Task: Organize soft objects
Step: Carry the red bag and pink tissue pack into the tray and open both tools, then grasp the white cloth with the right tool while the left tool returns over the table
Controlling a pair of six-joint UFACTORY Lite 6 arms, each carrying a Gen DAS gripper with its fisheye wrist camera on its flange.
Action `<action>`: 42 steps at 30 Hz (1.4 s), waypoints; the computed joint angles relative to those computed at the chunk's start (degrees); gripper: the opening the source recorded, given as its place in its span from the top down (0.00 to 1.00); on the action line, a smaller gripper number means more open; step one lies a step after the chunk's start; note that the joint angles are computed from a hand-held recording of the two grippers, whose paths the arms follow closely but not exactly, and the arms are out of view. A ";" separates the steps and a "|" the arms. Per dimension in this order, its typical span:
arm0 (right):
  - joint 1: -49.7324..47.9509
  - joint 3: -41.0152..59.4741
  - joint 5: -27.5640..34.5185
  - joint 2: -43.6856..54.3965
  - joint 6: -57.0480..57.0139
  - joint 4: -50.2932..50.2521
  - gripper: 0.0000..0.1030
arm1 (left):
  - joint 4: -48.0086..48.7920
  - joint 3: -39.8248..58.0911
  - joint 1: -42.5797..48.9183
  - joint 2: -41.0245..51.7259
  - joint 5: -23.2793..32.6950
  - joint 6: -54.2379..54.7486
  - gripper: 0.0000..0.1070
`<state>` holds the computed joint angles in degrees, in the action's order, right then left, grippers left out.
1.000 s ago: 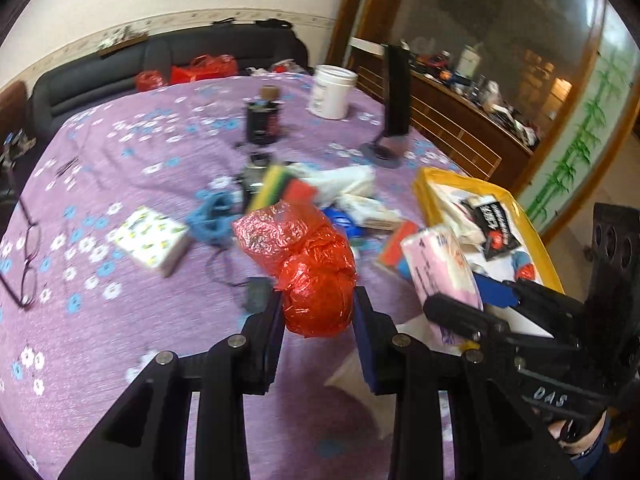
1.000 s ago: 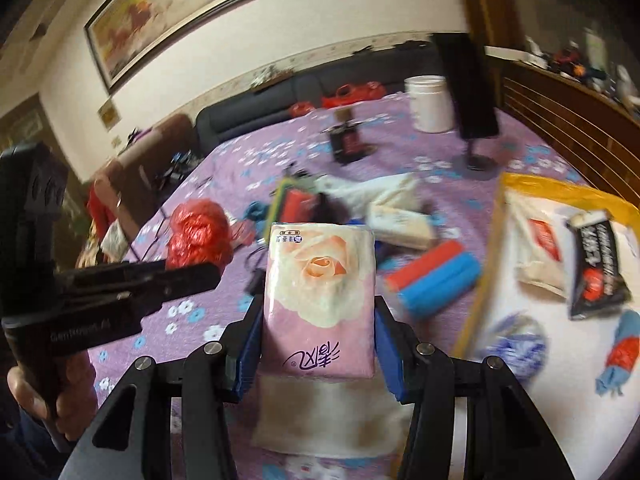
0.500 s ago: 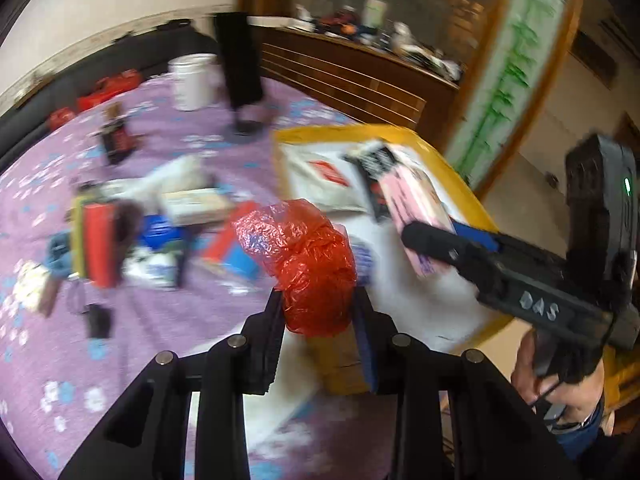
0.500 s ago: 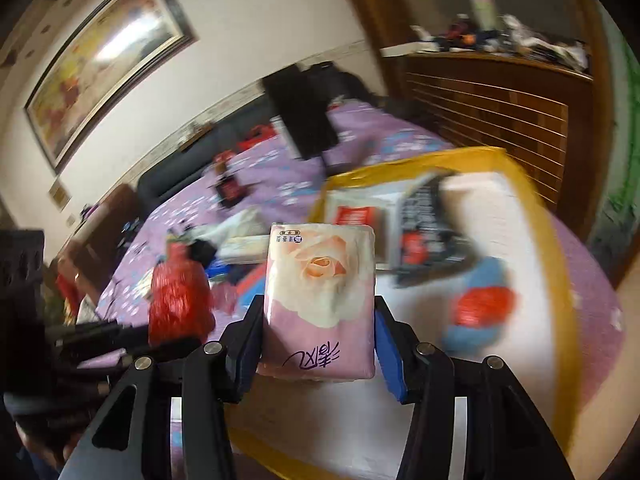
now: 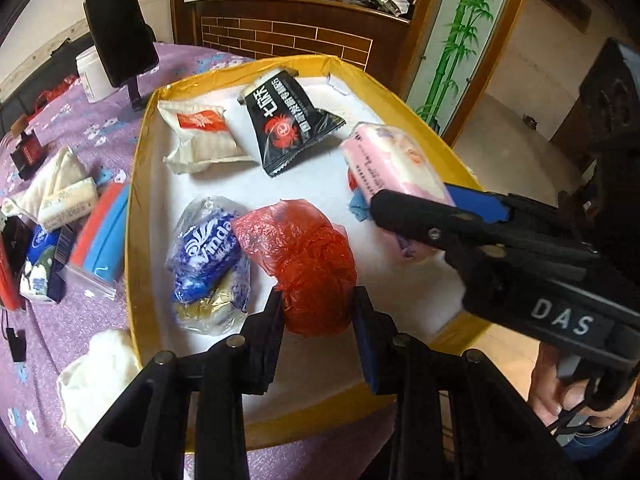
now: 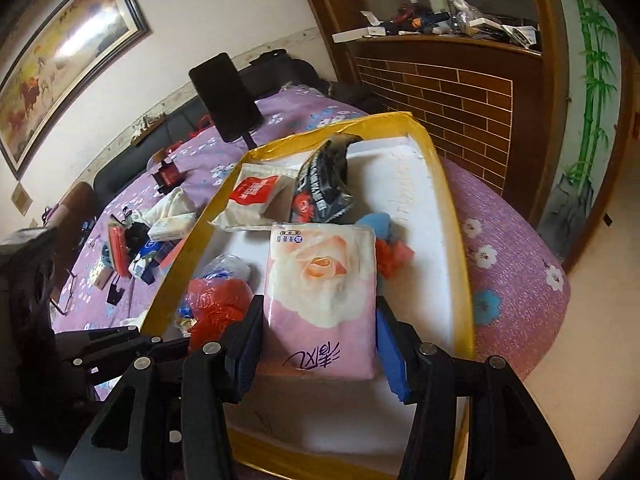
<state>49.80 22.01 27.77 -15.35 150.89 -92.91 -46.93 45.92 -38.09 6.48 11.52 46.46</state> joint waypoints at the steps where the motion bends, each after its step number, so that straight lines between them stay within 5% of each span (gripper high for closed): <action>1: -0.29 -0.09 -0.13 0.05 0.55 -0.51 0.43 | 0.49 -0.43 0.29 -0.50 0.00 -0.30 0.69; 5: 0.31 -0.08 0.39 -0.71 0.07 0.97 0.28 | 0.08 -0.62 1.01 -1.40 0.80 0.28 0.64; 8: 2.08 -0.23 2.99 -2.64 -2.08 4.20 0.27 | 0.19 -1.46 1.25 -3.56 0.86 0.13 0.55; 16: 9.15 1.09 10.47 -7.73 -2.70 6.77 0.27 | -0.39 -4.98 5.70 -12.24 5.16 1.63 0.54; 24: 11.84 15.33 8.49 7.06 -5.05 3.75 0.25 | -7.31 -11.11 29.85 -27.22 19.78 17.81 0.44; 29: 12.80 30.07 1.59 22.73 -8.97 -0.14 0.18 | -12.36 -10.02 55.54 -24.38 29.08 34.93 0.42; 33: 12.98 48.96 -5.37 38.90 -30.96 14.96 0.16 | -16.61 -3.87 69.52 -12.12 28.60 44.03 0.41; 35: 13.17 57.23 -4.14 46.05 -42.96 24.82 0.16 | -17.16 0.20 73.30 -5.53 28.74 44.19 0.41; 42: 13.98 97.01 18.83 73.91 -84.76 55.74 0.15 | -17.91 7.77 77.23 5.16 31.22 46.10 0.41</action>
<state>63.78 119.02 46.60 58.57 66.12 -37.17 -64.84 53.69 39.14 11.64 42.74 92.57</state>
